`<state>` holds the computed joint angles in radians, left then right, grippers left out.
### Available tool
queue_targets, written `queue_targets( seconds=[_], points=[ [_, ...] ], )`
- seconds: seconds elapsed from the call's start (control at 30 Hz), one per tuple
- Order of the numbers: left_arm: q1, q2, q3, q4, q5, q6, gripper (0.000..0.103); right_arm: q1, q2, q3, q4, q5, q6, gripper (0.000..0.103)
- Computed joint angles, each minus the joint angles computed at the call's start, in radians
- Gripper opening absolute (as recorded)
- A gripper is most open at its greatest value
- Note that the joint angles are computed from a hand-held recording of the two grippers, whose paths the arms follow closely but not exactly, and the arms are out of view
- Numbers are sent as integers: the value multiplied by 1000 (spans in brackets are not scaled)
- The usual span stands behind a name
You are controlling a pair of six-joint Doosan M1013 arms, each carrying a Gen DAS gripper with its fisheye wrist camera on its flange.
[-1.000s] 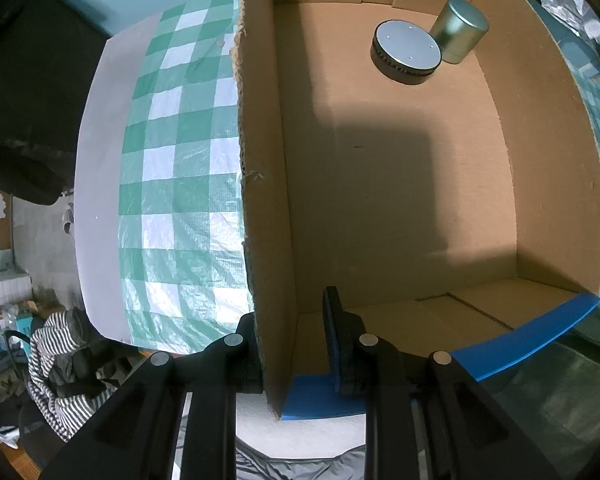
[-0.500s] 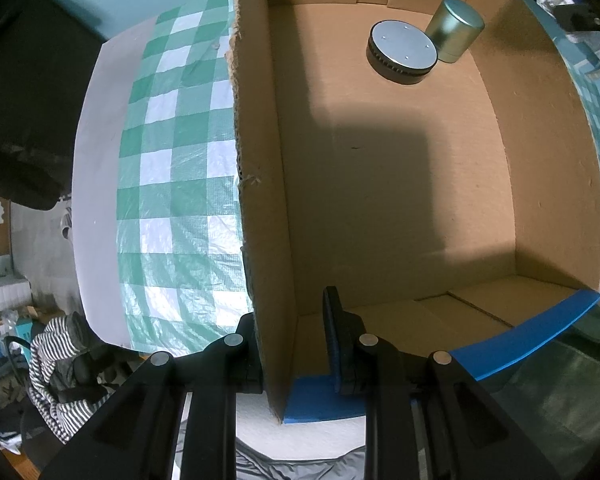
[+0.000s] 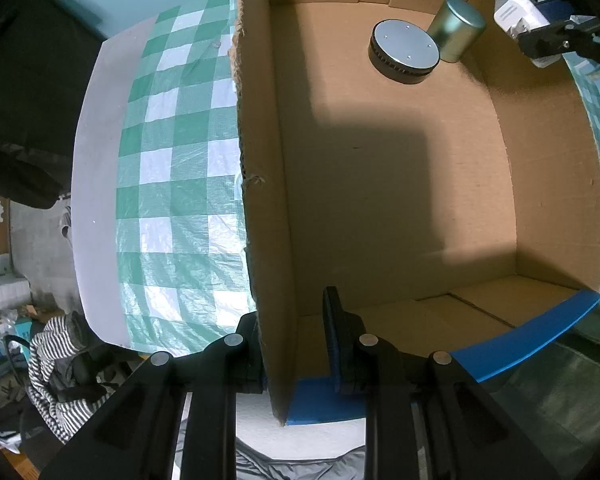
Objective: Organize rigid objects
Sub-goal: 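Carry the white charger block over the box with the right tool, then lower the charger block onto the box floor and open the right gripper, then move the right tool to the white oval case and grasp it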
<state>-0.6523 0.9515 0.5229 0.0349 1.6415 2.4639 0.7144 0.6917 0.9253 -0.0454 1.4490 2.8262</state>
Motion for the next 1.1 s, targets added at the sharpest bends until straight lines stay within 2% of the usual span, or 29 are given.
queue_targets(
  seconds=[0.6,1.1],
  points=[
    [1,16,-27,6,19,-6,22,-2,-2,10,-4,-18,-5,50],
    [-5,1,8,18,-1,-17,22,15,-33,13,-64,-21,10,50]
  ],
)
